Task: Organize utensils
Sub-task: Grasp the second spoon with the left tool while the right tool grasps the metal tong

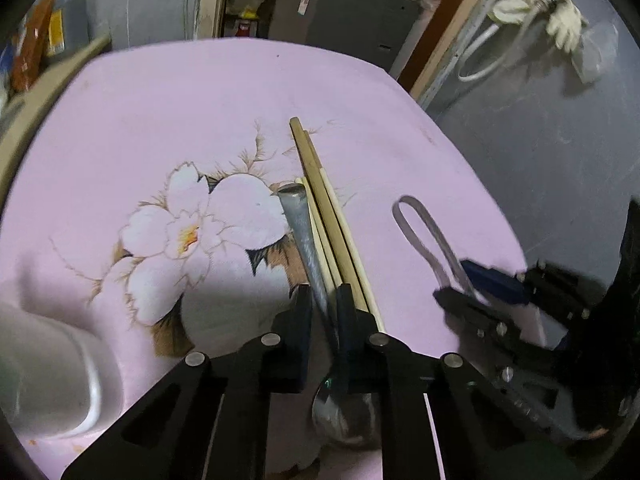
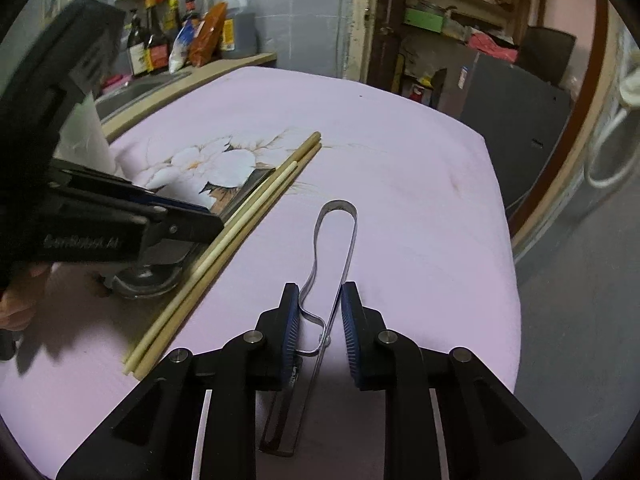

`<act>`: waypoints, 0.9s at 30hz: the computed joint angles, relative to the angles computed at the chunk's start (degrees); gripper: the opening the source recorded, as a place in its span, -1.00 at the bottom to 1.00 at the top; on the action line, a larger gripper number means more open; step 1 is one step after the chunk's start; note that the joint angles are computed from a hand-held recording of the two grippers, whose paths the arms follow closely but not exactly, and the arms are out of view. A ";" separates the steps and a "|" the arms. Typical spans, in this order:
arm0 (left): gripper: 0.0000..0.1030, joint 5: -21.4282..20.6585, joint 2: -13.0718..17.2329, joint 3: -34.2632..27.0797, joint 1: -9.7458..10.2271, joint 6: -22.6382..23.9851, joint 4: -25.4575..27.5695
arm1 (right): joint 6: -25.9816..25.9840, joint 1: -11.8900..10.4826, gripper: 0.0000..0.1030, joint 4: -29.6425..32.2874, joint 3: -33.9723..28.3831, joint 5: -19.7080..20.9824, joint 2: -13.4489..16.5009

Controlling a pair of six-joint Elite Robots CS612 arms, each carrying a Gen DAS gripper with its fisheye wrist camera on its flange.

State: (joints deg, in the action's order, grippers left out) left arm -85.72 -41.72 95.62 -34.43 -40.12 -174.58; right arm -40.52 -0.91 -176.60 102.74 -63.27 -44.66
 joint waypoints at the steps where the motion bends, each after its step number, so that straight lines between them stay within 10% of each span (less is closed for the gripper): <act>1: -0.81 -0.80 0.10 -0.14 0.28 -0.56 -0.15 | 0.39 -0.09 -0.64 0.04 -0.02 0.28 0.03; 27: -0.93 -0.34 -0.51 -0.30 -0.17 -1.67 1.14 | 3.46 -0.17 -0.64 -1.12 0.56 0.62 -0.03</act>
State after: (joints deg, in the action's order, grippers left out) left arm -86.06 -42.23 95.32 -34.60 -41.79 -173.44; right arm -37.06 -1.07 -177.72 103.30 -62.65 -44.68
